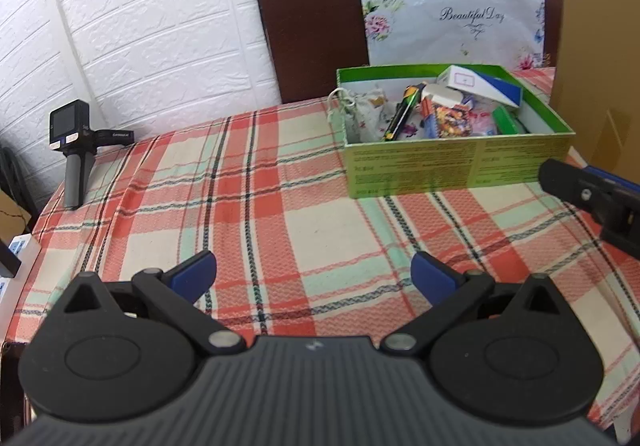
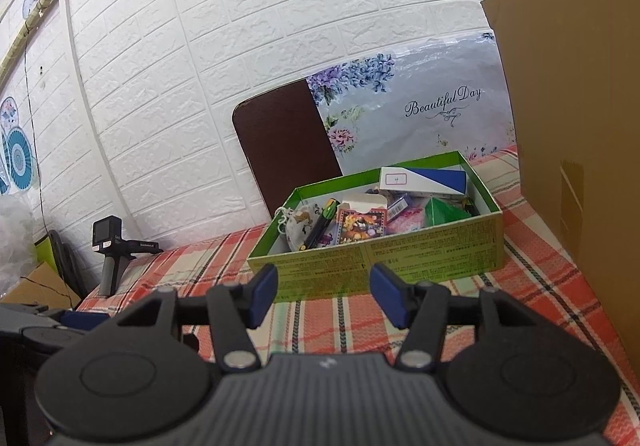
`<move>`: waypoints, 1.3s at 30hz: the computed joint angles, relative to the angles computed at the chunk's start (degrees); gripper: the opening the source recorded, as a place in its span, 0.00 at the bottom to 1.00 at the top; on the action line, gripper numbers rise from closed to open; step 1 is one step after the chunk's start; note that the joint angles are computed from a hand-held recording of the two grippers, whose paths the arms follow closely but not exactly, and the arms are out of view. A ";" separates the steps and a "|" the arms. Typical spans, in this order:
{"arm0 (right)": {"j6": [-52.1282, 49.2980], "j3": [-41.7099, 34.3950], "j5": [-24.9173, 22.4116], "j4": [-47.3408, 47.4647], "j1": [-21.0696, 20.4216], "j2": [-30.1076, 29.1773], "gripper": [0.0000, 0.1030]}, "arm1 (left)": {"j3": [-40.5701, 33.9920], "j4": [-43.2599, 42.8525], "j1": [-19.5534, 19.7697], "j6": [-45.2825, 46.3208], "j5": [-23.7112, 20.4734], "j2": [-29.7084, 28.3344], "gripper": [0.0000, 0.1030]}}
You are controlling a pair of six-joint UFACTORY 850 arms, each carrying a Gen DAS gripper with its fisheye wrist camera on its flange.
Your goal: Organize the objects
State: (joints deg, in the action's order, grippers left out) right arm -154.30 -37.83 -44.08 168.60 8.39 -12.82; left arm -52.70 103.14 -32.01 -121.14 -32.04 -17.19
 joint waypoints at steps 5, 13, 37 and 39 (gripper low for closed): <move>0.41 -0.41 0.68 0.09 0.04 -0.43 0.54 | -0.47 -2.06 -0.28 2.61 -1.87 -0.97 1.00; 1.24 -0.91 1.64 0.24 0.08 -0.98 0.56 | -0.70 -3.68 -0.02 4.93 -1.15 -1.37 1.00; 1.82 -1.03 1.99 0.68 0.04 -1.39 0.58 | -1.52 -8.42 0.58 9.82 1.80 -1.98 1.00; 1.87 -1.05 2.13 0.80 0.06 -1.40 0.58 | -1.53 -8.79 0.61 10.07 2.26 -1.97 1.00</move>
